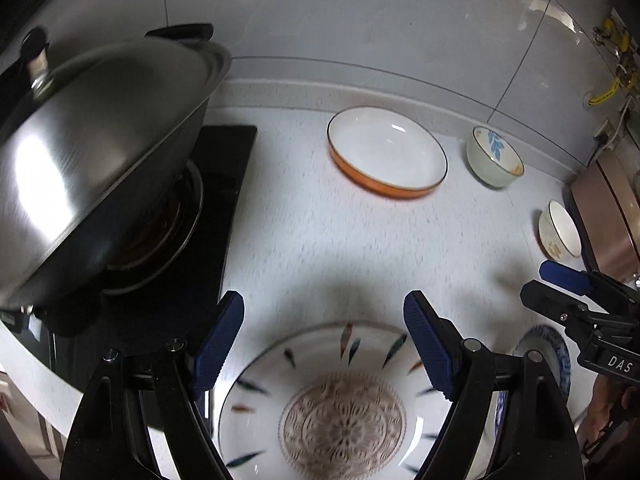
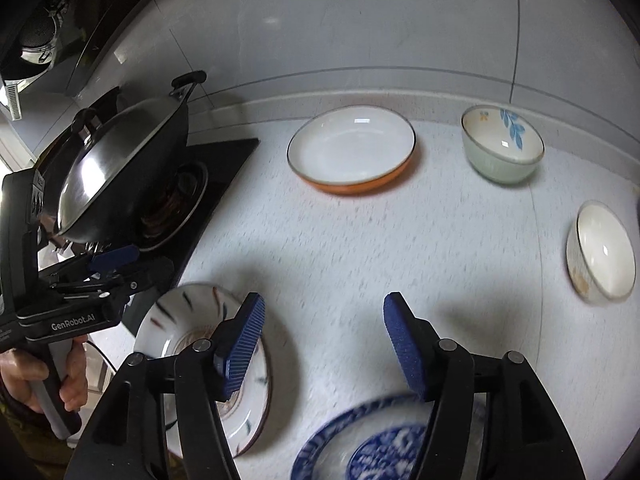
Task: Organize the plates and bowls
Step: 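Move both grippers to the orange-bottomed white dish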
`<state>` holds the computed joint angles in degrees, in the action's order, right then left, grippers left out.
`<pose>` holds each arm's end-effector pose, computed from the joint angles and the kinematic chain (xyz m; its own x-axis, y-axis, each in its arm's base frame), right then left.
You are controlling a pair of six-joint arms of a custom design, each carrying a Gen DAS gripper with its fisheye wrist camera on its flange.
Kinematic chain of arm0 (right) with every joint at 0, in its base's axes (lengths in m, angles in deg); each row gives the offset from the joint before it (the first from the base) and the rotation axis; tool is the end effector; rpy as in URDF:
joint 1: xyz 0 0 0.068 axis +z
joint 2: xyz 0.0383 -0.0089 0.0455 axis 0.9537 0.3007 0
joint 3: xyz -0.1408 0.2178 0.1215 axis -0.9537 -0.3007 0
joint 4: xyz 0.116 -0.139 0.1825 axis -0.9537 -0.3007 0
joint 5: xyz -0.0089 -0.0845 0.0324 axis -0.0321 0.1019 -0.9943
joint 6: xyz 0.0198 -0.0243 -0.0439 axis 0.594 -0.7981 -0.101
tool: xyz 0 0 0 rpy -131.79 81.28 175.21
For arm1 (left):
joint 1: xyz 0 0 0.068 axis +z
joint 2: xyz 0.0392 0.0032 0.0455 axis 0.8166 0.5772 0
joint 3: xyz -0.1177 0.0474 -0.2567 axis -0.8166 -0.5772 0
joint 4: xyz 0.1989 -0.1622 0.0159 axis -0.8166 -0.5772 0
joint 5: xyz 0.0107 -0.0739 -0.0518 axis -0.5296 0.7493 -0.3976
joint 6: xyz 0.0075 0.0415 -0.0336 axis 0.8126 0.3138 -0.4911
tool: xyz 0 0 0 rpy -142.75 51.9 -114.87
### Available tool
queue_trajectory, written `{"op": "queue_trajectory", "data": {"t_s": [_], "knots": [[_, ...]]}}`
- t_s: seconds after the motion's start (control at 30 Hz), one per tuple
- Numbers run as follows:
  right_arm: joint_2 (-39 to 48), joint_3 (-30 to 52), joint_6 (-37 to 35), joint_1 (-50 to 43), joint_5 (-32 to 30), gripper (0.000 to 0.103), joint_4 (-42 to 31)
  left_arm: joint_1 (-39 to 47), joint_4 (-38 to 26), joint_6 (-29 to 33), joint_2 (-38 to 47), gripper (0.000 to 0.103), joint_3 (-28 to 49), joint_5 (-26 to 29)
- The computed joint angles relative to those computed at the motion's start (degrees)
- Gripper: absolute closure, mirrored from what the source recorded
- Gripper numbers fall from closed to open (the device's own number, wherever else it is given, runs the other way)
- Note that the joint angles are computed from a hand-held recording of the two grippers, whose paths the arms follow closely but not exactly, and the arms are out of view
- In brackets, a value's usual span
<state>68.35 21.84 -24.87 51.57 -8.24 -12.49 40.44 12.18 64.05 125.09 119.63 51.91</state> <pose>0.3166 -0.1037 0.2990 -0.7830 -0.2243 -0.5801 -0.3520 0.9288 0.1160 0.1693 -0.0395 0.2460 -0.8453 -0.2051 -0.4934 -0.1633 0.9784 -0.1270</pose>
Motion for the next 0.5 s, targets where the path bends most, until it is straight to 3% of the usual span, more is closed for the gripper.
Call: {"op": "queue_trajectory", "data": {"t_s": [0.3, 0.5], "knots": [[7.79, 8.91, 1.26, 1.73, 0.22, 0.038, 1.28, -1.48, 8.36, -0.68, 11.35, 0.026, 4.75, -5.2], [15.3, 16.96, 3.72, 4.02, 1.19, 0.038, 1.33, 0.74, 13.17, 0.6, 21.28, 0.026, 10.11, -4.56]]}}
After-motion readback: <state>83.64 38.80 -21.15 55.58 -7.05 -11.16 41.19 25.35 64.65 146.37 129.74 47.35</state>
